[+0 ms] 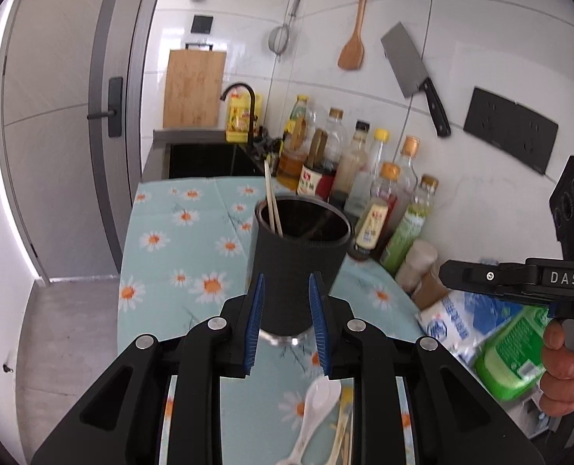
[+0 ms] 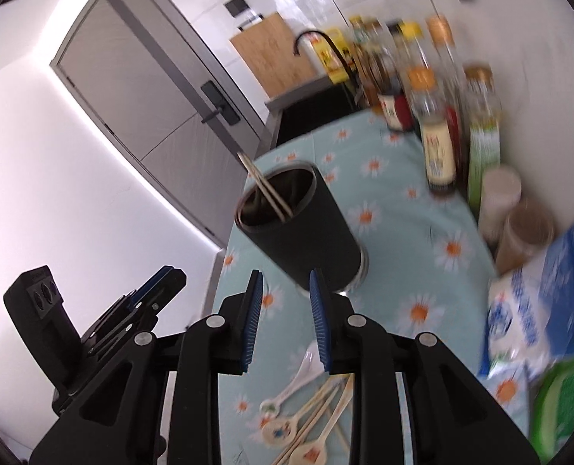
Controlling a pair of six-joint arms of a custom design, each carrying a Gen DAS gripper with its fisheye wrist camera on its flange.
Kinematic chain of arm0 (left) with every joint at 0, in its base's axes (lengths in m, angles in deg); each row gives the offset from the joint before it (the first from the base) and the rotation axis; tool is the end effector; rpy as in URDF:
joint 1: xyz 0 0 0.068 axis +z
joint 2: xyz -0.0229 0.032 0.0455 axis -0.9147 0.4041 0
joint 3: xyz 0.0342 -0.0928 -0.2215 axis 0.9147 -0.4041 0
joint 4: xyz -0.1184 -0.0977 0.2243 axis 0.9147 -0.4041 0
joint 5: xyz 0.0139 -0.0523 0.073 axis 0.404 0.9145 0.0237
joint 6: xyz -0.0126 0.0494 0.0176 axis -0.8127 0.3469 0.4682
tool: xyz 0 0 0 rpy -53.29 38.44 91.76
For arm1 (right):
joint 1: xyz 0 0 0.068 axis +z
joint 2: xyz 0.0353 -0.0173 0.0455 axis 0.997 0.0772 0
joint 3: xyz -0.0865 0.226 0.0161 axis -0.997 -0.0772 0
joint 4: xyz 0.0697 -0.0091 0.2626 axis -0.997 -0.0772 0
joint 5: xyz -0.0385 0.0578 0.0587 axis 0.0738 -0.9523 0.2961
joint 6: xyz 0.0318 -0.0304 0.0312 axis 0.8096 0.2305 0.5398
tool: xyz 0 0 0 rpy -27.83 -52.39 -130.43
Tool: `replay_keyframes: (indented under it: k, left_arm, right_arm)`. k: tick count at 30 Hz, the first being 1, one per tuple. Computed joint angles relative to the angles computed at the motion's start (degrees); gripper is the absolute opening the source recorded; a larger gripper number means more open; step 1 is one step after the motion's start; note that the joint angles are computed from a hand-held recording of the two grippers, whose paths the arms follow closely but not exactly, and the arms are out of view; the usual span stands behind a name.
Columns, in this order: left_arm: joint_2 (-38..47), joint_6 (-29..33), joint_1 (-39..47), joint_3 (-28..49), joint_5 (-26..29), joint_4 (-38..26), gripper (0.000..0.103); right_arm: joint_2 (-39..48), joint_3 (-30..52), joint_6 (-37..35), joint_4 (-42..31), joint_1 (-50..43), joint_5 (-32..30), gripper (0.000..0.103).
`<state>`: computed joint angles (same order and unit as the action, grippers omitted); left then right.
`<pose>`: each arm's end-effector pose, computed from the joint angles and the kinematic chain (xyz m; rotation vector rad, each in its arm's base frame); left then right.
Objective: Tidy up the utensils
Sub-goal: 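Grasp the white ceramic spoon with the left tool while the right tool grasps a cartoon spoon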
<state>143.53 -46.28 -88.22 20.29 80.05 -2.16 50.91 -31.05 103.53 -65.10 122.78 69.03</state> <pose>0.2718 -0.1219 0.2653 0.5957 2.1029 -0.5596 0.1895 0.1334 0.2565 0.4609 2.2643 0.5806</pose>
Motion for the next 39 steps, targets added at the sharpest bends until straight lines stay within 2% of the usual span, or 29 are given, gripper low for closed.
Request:
replay_keyframes:
  k: [9,12,13,17,21,28,31,39]
  left_arm:
    - [-1.18,5.0,-0.38,-3.3,1.33,-6.77,0.023]
    - [-0.89,5.97,0.15,-4.58,1.37,-8.45,0.024]
    - [-0.57,6.46,0.16,-4.9,0.97,-9.15,0.031]
    - [-0.45,7.72,0.45,-7.28,0.64,-9.93,0.032]
    - [0.03,8.26,0.38,-8.71,1.3,-10.59,0.032]
    - [2.79,9.28,0.21,-8.9,1.4,-11.74,0.032]
    - [4.38,9.96,0.6,-8.37,1.54,-11.91,0.032]
    - [8.97,11.01,2.07,-7.8,2.76,-11.15,0.032]
  right_arm:
    - [-9.42,-16.89,11.54,6.72,-0.03,-11.01,0.027]
    - [-9.16,-21.46,15.08,10.85,0.47,-15.08,0.027]
    - [-8.34,-23.25,16.78,13.13,0.58,-16.94,0.027]
    - [-5.17,-27.69,21.12,20.38,0.57,-21.39,0.027]
    - [0.56,-28.96,22.85,25.63,0.46,-23.71,0.032]
    - [7.94,-27.93,22.28,29.64,0.22,-25.79,0.033]
    - [14.52,-25.39,20.61,33.18,-1.35,-27.16,0.033]
    - [18.92,-24.5,17.82,37.91,-4.41,-29.41,0.032]
